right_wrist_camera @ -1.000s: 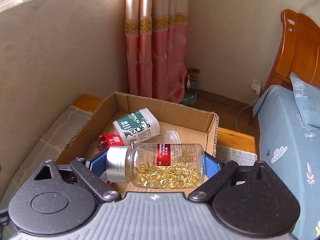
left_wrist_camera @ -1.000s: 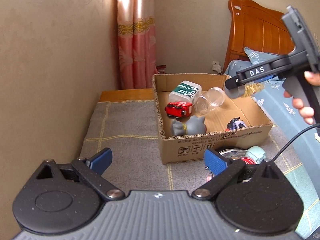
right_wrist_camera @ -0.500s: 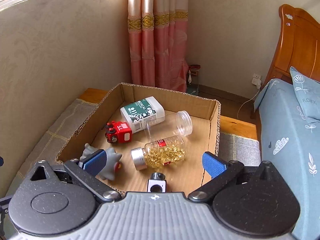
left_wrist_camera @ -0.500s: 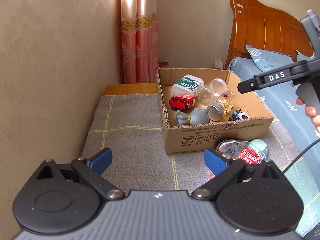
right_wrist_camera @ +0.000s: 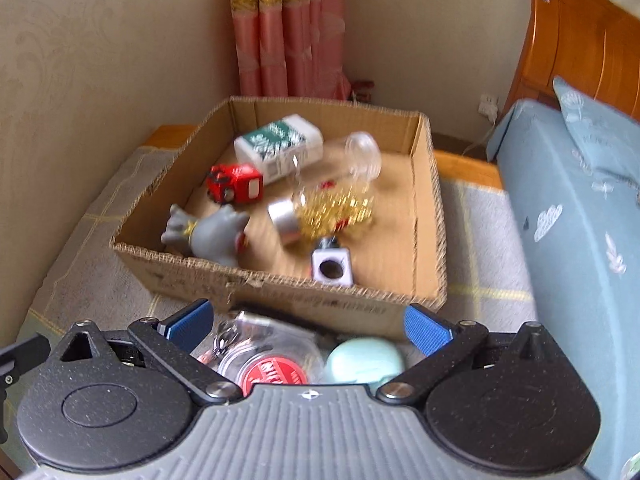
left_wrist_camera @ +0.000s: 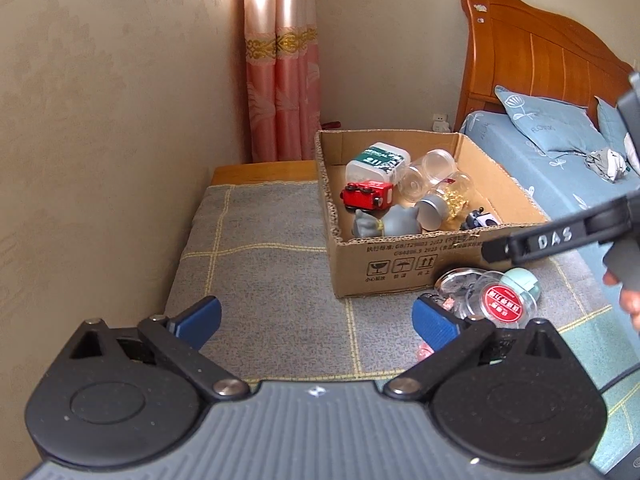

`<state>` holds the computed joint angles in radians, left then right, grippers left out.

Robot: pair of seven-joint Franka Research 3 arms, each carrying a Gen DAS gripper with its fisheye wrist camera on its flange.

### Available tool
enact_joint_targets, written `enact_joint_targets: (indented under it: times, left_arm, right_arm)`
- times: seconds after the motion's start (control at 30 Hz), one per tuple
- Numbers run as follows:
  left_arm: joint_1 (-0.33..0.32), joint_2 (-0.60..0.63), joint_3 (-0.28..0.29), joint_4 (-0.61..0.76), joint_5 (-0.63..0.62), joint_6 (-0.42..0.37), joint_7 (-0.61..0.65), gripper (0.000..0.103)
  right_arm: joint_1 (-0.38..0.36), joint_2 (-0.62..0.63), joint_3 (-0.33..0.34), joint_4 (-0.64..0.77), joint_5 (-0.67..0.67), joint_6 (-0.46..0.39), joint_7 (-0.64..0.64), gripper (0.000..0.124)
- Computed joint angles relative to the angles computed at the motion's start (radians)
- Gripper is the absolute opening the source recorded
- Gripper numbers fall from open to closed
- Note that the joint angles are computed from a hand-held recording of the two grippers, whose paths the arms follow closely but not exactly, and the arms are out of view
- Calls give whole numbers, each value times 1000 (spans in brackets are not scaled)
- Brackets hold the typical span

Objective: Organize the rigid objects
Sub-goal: 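Grasp the pink keychain figure with the left tool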

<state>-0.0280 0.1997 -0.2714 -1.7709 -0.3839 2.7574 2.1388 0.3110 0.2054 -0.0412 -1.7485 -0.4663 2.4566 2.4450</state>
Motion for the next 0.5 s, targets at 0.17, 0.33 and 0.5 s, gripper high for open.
enact_joint_targets:
  times: [0.17, 0.33, 0.5]
  left_arm:
    - [-12, -10, 21, -29, 80, 40, -62, 101]
    - [-3, -17, 16, -45, 87, 39, -56, 101]
    - [-2, -22, 13, -50, 80, 33, -40, 101]
  right_arm:
    - [28, 49, -14, 10, -12, -9, 136, 103]
    - [65, 75, -38, 3, -64, -5, 278, 103]
    - [80, 58, -39, -30, -137, -34, 330, 103]
